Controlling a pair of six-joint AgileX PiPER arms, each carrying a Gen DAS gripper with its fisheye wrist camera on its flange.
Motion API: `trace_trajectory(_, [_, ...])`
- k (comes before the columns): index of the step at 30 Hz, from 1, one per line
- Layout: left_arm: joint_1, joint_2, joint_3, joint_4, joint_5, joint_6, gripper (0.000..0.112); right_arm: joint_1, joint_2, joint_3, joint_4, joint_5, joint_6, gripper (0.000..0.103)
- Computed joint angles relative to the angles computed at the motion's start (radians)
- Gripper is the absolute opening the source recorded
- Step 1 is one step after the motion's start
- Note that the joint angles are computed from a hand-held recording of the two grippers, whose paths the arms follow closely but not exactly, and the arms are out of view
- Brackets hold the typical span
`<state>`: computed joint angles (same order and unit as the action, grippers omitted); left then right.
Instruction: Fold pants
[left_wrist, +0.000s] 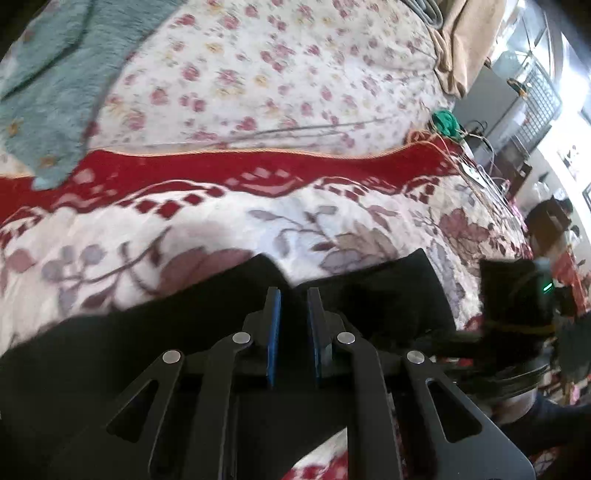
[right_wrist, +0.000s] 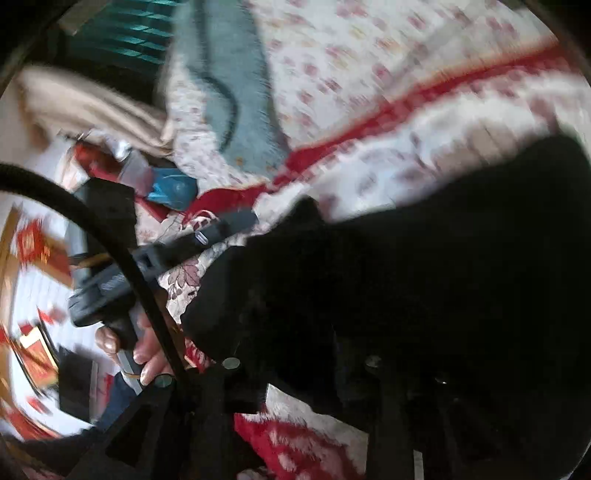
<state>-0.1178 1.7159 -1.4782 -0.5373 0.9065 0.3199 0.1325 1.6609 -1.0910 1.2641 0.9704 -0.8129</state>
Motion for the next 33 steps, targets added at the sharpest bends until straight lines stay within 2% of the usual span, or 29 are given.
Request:
trace_trajectory(1, [0.012,-0.040,0.040,-0.002,-0.012,0.003,0.023,-0.022,0.004,-0.018,0.014,0.068,-0.011,0.050])
trace_trajectory(3, [0.020,-0.069,0.080,-0.041,-0.030,0.018,0.035,-0.060,-0.032,-0.025,0.019,0.131,-0.026,0.050])
trace_trajectory(4, [0.025,-0.080,0.093,-0.064,-0.033,0.026,0.042,-0.076,-0.058,-0.022,0.010,0.135,-0.025,0.050])
trace_trajectory(5, [0.022,-0.088,0.102,-0.078,-0.035,0.021,0.044,-0.102,-0.089,-0.010,0.006,0.139,-0.031,0.050])
trace_trajectory(9, [-0.014,-0.132,0.151,-0.092,-0.058,0.005,0.044,-0.236,-0.165,0.024,-0.024,0.126,-0.027,0.050])
trace_trajectory(13, [-0.102,-0.158,0.192,0.013,-0.118,-0.102,0.045,-0.285,-0.175,0.034,-0.098,0.095,0.023,0.050])
trace_trajectory(16, [-0.179,-0.169,0.224,0.142,-0.178,-0.233,0.045,-0.256,-0.174,0.042,-0.167,-0.007,0.087,0.050])
trace_trajectory(18, [-0.211,-0.157,0.229,0.206,-0.190,-0.302,0.045,-0.235,-0.174,0.052,-0.221,-0.089,0.142,0.050])
trace_trajectory(22, [-0.240,-0.124,0.234,0.247,-0.221,-0.358,0.045,-0.239,-0.164,0.061,-0.243,-0.160,0.142,0.050])
trace_trajectory(24, [-0.249,-0.094,0.215,0.278,-0.223,-0.401,0.045,-0.208,-0.167,0.035,-0.348,-0.212,0.232,0.050])
trace_trajectory(26, [-0.253,-0.073,0.205,0.286,-0.229,-0.426,0.045,-0.225,-0.173,0.023,-0.372,-0.202,0.243,0.050])
trace_trajectory(29, [-0.255,-0.043,0.189,0.311,-0.228,-0.466,0.045,-0.279,-0.161,0.028,-0.305,-0.179,0.204,0.051])
trace_trajectory(32, [-0.249,-0.018,0.170,0.321,-0.217,-0.506,0.043,-0.280,-0.075,-0.022,-0.312,-0.117,0.177,0.050])
trace_trajectory(33, [-0.250,-0.017,0.168,0.333,-0.218,-0.521,0.042,-0.265,-0.059,-0.034,-0.330,-0.113,0.172,0.034])
